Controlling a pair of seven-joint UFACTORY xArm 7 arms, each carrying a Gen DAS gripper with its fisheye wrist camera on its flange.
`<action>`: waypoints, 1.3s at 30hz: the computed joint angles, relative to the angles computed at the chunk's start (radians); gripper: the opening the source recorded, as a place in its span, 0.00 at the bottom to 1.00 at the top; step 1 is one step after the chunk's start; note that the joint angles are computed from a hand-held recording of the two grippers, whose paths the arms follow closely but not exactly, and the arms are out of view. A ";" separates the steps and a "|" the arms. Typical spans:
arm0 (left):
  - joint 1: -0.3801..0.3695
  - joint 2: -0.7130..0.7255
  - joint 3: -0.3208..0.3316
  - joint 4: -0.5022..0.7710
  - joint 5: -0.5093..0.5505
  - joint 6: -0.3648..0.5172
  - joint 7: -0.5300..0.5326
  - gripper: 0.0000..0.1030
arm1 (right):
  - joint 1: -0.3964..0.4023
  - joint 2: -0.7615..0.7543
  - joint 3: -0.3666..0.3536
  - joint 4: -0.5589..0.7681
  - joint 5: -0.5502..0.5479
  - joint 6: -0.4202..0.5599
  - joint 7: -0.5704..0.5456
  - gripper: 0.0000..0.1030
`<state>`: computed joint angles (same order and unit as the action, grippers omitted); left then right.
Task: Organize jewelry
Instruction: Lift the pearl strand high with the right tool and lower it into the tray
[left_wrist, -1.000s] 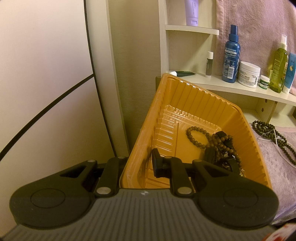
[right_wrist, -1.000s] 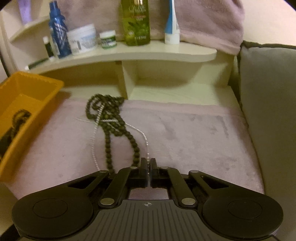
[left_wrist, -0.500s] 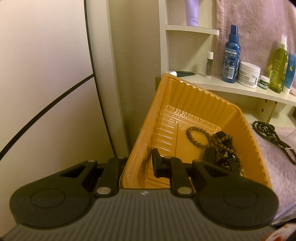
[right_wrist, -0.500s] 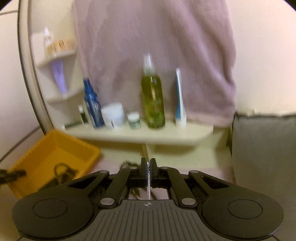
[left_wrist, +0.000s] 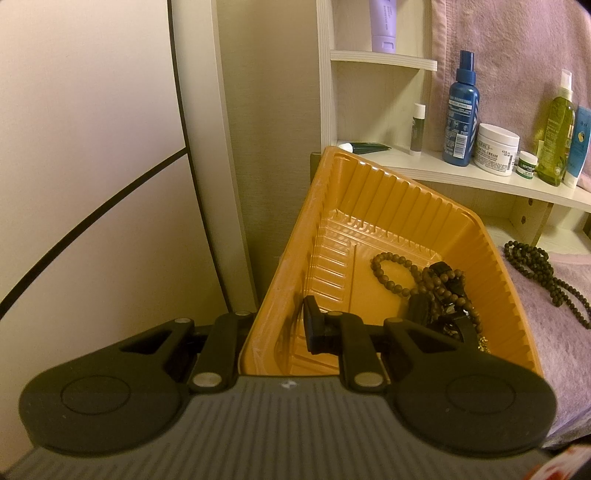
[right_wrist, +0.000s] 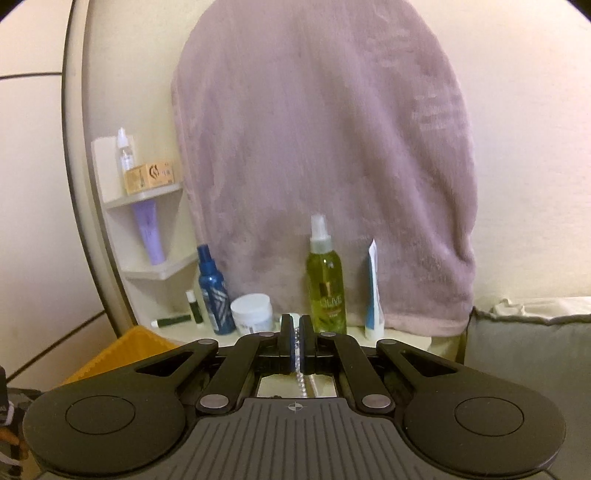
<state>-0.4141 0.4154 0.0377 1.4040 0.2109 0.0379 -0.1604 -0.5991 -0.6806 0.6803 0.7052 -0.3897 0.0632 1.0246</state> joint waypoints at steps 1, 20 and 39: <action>0.000 0.000 0.000 0.000 0.000 0.000 0.000 0.16 | 0.000 0.001 -0.001 0.003 -0.001 0.005 -0.002 0.02; 0.001 -0.001 -0.001 -0.002 -0.004 -0.001 0.004 0.16 | -0.013 0.140 0.021 0.098 -0.039 -0.054 -0.042 0.02; 0.011 -0.002 -0.015 0.002 -0.016 0.000 0.016 0.16 | -0.402 0.462 0.539 0.405 0.070 -0.220 -0.235 0.02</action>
<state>-0.4035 0.4137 0.0228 1.4060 0.1952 0.0383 -0.1446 -1.0008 -0.2186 1.2189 1.1098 -0.3201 -0.1569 0.7894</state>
